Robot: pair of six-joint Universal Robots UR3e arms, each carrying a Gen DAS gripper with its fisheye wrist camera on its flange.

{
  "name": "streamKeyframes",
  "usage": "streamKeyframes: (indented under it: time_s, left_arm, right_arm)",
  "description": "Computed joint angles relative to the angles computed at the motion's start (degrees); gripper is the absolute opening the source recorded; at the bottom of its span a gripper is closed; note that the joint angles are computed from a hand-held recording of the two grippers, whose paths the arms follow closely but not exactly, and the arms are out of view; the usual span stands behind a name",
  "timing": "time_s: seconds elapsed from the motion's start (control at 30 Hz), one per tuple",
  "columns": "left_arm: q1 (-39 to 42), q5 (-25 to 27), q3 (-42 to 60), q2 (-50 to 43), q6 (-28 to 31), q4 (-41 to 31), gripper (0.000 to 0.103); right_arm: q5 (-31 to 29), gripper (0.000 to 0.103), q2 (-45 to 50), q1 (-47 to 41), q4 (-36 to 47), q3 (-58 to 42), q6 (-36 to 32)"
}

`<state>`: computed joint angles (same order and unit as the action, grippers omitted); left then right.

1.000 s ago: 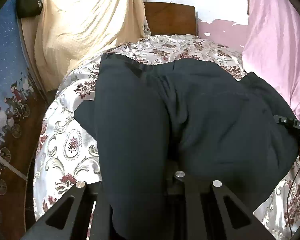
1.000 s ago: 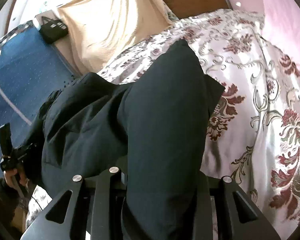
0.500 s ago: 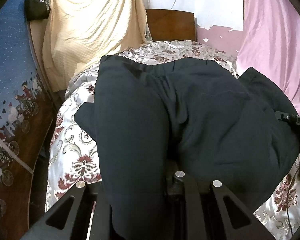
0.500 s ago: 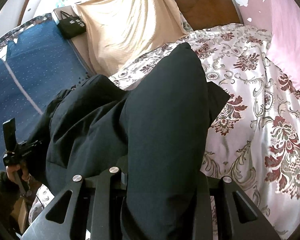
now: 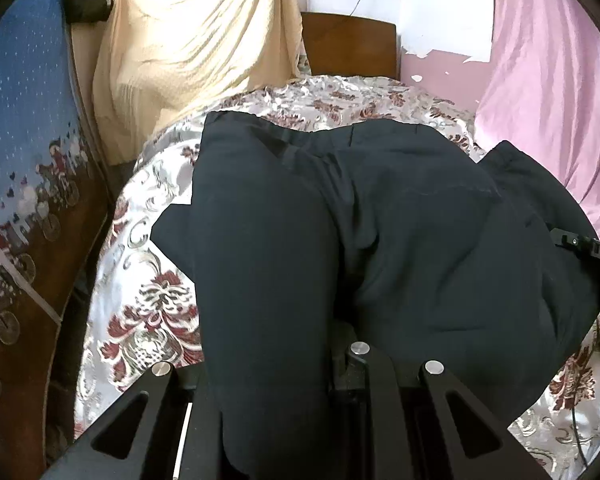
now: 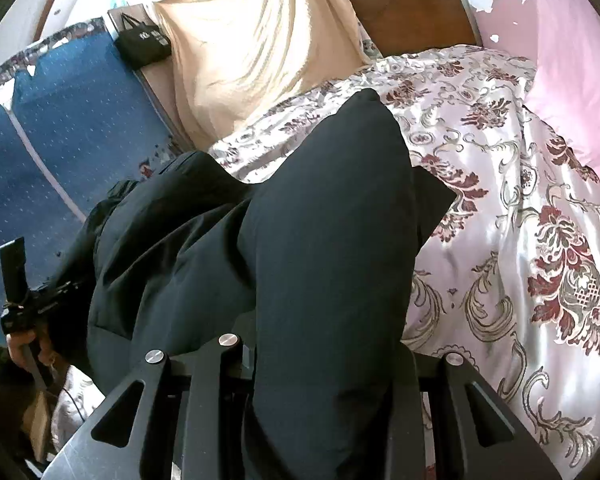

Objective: Fold large clothes

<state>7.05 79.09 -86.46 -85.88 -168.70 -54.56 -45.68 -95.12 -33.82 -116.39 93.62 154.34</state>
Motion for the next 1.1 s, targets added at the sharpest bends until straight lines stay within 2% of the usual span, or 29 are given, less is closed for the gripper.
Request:
streamKeyframes:
  time_s: [0.23,0.33,0.43,0.5,0.53,0.57,0.63,0.67,0.7,0.8,1.0,1.1]
  left_arm:
    - [2.33,-2.08,-9.17,-0.32,-0.21,8.53,0.018]
    - [3.27,-2.97,-9.52,-1.0,-0.36,8.36,0.021]
    - [3.38,-1.89,-8.3,-2.13,-2.19,6.21,0.033]
    - [4.54,-3.27,-8.25,-2.15,-3.42,4.81,0.036]
    - [4.99,-3.73,-8.61,-2.03,-3.77,4.76,0.04]
    - [5.29,-3.53,-9.01,-1.76,-4.56,4.86,0.052]
    - [5.61,-2.46,-10.44,-0.84,-6.2,6.11,0.071]
    - [5.92,-2.51,-11.32,-0.15,-6.83,6.78,0.077]
    - [5.99,-2.02,-12.38,0.75,-7.6,7.84,0.079]
    - [5.28,-0.08,-14.44,2.51,-8.59,11.08,0.088]
    - [2.31,3.32,-17.26,6.27,-9.0,14.55,0.095]
    - [2.0,3.09,-18.92,8.41,-8.74,16.8,0.103]
  right_arm:
    - [-3.17,0.027,1.92,2.0,-7.1,4.57,3.12]
    - [-3.81,0.034,2.8,2.19,-7.76,4.78,4.67]
    - [-5.89,0.04,3.62,3.06,-8.51,4.76,5.94]
    - [-7.27,0.046,4.29,3.43,-8.69,4.71,7.56]
    - [-7.42,0.051,4.42,3.31,-8.73,4.91,8.18]
    - [-7.6,0.054,4.62,3.27,-8.89,4.95,8.58]
    - [-8.31,0.069,4.23,3.09,-9.94,6.23,9.89]
    - [-8.13,0.071,4.22,2.84,-10.25,6.71,10.07]
    - [-8.02,0.073,4.19,2.64,-10.32,7.01,10.16]
    - [-9.29,0.096,2.88,2.38,-12.85,9.18,12.29]
    - [-11.4,0.1,-0.93,1.99,-16.66,12.23,13.71]
    - [-12.39,0.101,-3.06,1.5,-18.77,13.47,13.53]
